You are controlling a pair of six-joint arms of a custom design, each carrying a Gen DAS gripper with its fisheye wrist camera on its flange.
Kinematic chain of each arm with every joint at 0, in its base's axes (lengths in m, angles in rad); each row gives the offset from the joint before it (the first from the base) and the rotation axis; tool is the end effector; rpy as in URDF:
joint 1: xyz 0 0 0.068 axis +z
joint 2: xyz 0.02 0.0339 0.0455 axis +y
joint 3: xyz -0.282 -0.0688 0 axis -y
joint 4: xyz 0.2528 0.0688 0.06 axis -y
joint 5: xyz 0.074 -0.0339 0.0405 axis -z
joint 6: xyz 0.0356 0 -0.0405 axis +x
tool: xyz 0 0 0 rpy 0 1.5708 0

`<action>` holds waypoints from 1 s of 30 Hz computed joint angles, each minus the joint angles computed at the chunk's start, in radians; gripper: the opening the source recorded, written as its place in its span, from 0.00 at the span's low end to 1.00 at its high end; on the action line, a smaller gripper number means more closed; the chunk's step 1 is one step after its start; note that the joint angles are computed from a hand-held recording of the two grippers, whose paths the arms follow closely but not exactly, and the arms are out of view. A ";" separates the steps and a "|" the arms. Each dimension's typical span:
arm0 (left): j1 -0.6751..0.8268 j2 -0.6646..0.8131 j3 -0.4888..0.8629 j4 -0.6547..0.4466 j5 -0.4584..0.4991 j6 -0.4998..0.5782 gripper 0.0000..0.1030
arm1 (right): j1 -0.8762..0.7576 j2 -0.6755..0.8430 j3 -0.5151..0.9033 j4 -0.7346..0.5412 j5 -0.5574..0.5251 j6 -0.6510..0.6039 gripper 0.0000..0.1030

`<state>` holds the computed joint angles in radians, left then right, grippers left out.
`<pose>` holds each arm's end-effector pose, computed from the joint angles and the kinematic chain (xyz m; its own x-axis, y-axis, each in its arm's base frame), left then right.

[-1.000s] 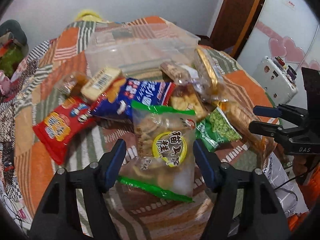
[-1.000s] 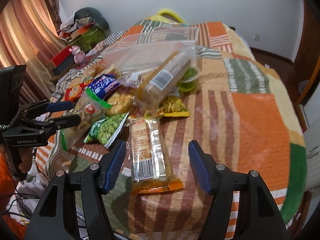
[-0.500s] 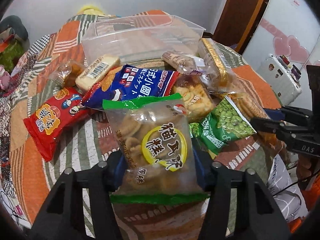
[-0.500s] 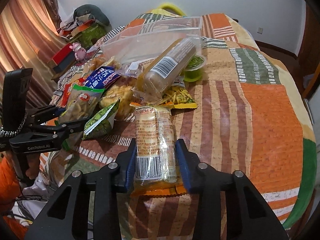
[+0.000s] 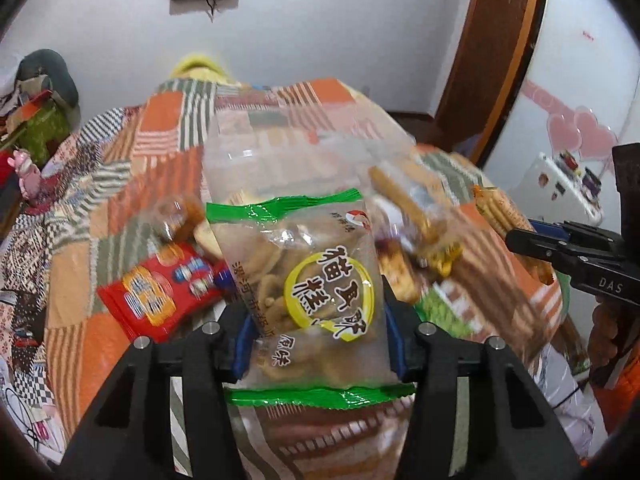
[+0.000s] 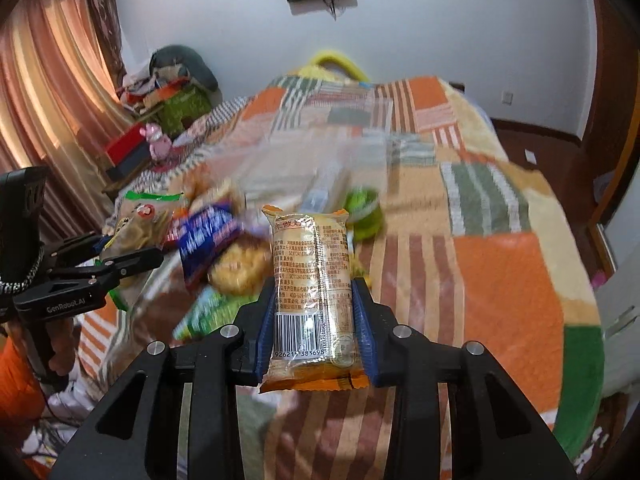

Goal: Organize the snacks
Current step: 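Carry both packs into the clear plastic box and open both tools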

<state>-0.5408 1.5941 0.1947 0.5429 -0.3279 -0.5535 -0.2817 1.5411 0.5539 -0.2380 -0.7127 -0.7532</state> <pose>0.1768 -0.0928 0.0752 -0.7122 -0.1528 -0.6852 -0.0797 0.9873 -0.1374 0.2324 -0.0430 0.1225 -0.6576 -0.3484 -0.6679 -0.6200 0.7540 0.2171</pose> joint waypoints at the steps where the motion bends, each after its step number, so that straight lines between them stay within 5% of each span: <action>1: 0.020 -0.022 0.003 -0.008 0.005 0.012 0.51 | 0.010 -0.008 0.002 0.006 -0.006 0.015 0.32; 14: 0.235 -0.069 0.139 -0.032 0.062 0.153 0.51 | 0.197 -0.016 0.072 0.259 0.020 0.300 0.32; 30: 0.424 0.254 0.485 -0.072 0.182 0.246 0.51 | 0.388 0.270 0.288 0.411 0.215 0.462 0.32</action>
<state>-0.1167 1.8476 0.6795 0.4707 -0.1463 -0.3075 0.1065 1.8107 0.8418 0.1730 -0.4981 -0.2910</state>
